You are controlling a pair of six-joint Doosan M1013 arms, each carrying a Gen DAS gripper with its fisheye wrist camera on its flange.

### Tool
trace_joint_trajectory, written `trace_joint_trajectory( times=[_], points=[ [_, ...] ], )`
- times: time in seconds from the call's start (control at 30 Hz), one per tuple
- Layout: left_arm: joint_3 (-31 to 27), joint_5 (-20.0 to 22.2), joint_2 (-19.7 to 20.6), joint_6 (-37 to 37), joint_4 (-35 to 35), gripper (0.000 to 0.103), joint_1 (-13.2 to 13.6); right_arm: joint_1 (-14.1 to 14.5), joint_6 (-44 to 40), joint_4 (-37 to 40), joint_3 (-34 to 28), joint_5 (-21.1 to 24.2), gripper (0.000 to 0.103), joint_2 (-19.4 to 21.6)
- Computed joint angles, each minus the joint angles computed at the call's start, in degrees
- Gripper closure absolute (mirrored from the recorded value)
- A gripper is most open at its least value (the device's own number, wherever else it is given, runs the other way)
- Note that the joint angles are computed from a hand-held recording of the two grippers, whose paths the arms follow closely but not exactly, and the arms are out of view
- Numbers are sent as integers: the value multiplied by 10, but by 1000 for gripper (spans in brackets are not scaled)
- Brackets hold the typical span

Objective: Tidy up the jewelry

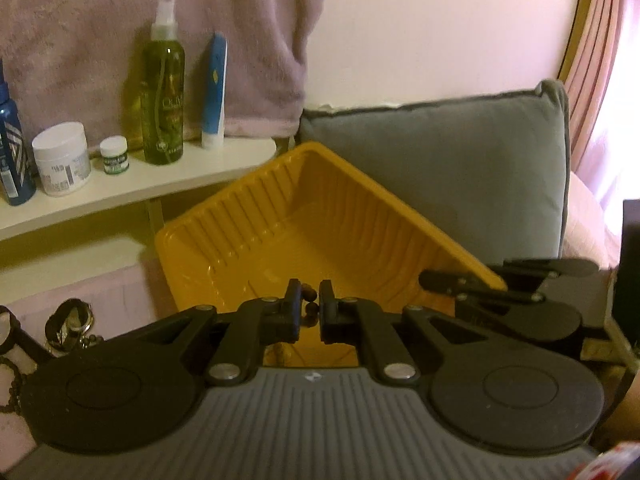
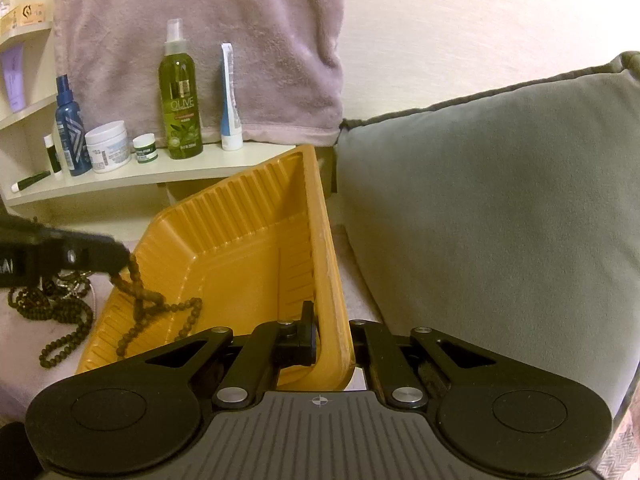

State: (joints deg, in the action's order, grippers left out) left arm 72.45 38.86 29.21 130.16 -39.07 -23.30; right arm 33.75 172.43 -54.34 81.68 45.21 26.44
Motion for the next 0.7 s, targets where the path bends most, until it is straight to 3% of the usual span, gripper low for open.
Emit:
trace_joint_trajectory(
  times=[0.13, 0.3, 0.43, 0.53, 0.7],
  points=[
    [6, -6, -3, -11, 21, 78, -2, 0, 0, 0, 0, 0, 98, 0],
    [19, -22, -11, -28, 38, 75, 2, 0, 0, 0, 1, -1, 98, 0],
    [44, -67, -25, -74, 93, 73, 5, -1, 1, 1, 1, -1, 98, 0],
    [67, -109, -35, -147, 166, 72, 8, -1, 1, 0, 1, -1, 98, 0],
    [97, -155, -48, -349, 364, 71, 18, -2, 1, -1, 1, -2, 98, 0]
  ],
)
